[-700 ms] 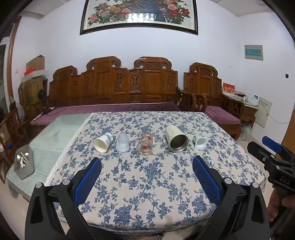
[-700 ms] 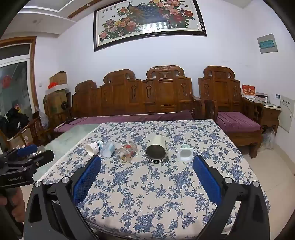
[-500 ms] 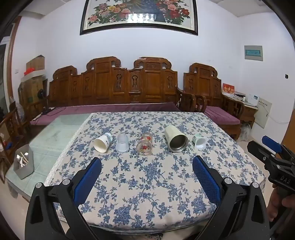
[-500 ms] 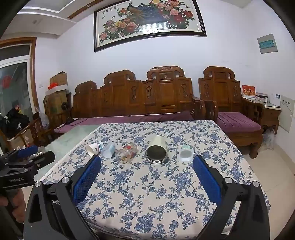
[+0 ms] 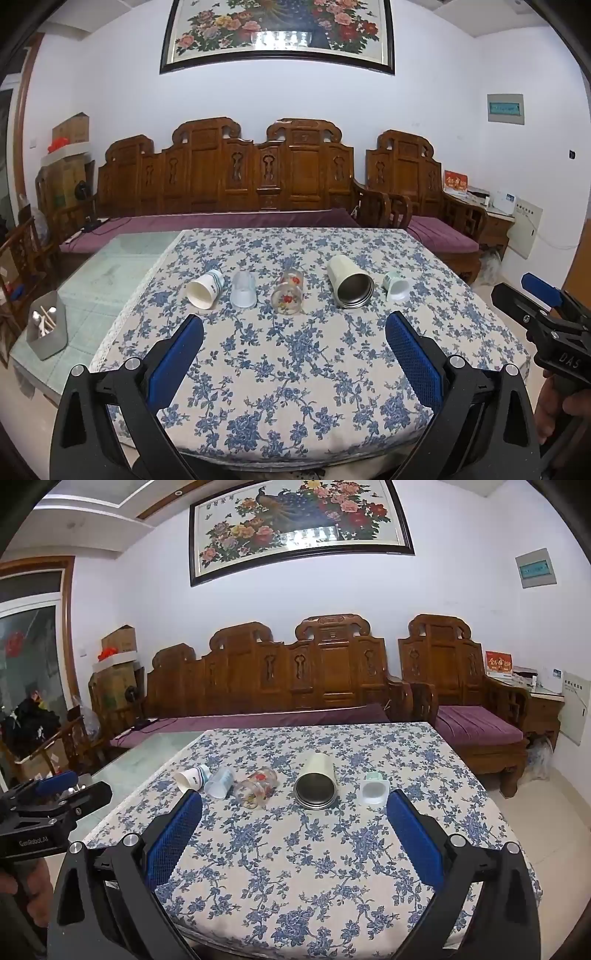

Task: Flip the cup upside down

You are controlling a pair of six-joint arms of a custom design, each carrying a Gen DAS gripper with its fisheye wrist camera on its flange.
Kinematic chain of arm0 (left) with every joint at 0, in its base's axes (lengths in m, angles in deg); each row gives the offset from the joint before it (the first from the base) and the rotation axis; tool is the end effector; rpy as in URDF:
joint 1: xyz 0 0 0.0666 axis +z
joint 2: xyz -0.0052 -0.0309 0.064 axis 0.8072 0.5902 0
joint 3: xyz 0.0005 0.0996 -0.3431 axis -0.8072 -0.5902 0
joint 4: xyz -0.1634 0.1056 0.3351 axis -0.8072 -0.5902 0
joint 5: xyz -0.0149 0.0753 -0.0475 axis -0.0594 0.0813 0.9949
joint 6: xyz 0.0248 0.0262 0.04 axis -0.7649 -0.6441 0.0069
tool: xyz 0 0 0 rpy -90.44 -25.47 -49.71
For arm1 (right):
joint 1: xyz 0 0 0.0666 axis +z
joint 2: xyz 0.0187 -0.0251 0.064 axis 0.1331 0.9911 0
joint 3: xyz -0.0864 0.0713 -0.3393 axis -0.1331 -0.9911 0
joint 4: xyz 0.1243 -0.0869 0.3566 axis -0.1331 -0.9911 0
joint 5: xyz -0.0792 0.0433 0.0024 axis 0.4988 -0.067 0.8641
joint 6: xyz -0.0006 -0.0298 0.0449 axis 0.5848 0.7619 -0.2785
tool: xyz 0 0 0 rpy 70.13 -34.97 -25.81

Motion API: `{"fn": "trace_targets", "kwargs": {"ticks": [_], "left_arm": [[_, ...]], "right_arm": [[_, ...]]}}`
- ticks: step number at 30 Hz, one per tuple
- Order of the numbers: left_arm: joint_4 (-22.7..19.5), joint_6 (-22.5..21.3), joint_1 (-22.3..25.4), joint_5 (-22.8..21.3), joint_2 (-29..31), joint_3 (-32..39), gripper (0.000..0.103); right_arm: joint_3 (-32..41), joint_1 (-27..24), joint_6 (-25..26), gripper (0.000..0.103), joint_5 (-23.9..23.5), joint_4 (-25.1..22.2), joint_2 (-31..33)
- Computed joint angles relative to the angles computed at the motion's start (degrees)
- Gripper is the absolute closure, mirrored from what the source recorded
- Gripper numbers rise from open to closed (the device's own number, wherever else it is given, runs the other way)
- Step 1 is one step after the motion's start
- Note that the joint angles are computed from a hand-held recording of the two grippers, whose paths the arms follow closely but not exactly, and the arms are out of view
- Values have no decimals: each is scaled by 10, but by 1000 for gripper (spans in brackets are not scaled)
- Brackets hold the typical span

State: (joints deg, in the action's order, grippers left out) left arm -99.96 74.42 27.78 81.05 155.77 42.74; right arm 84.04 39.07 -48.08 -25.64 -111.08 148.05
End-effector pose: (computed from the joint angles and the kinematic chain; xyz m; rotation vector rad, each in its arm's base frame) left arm 0.3882 -0.1868 0.4622 0.3364 2.0245 -0.2393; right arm 0.3486 0.1911 0.4591 0.1517 1.9414 0.0585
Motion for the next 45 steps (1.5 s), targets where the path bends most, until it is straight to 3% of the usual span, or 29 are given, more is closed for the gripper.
{"fn": "trace_targets", "kwargs": {"ticks": [30, 45], "left_arm": [[9, 0, 3, 5, -5, -7, 8], [5, -1, 4, 6, -4, -1, 8]], "right_arm": [[1, 1, 1, 2, 2, 2, -2], [18, 5, -1, 2, 4, -21, -10]]}}
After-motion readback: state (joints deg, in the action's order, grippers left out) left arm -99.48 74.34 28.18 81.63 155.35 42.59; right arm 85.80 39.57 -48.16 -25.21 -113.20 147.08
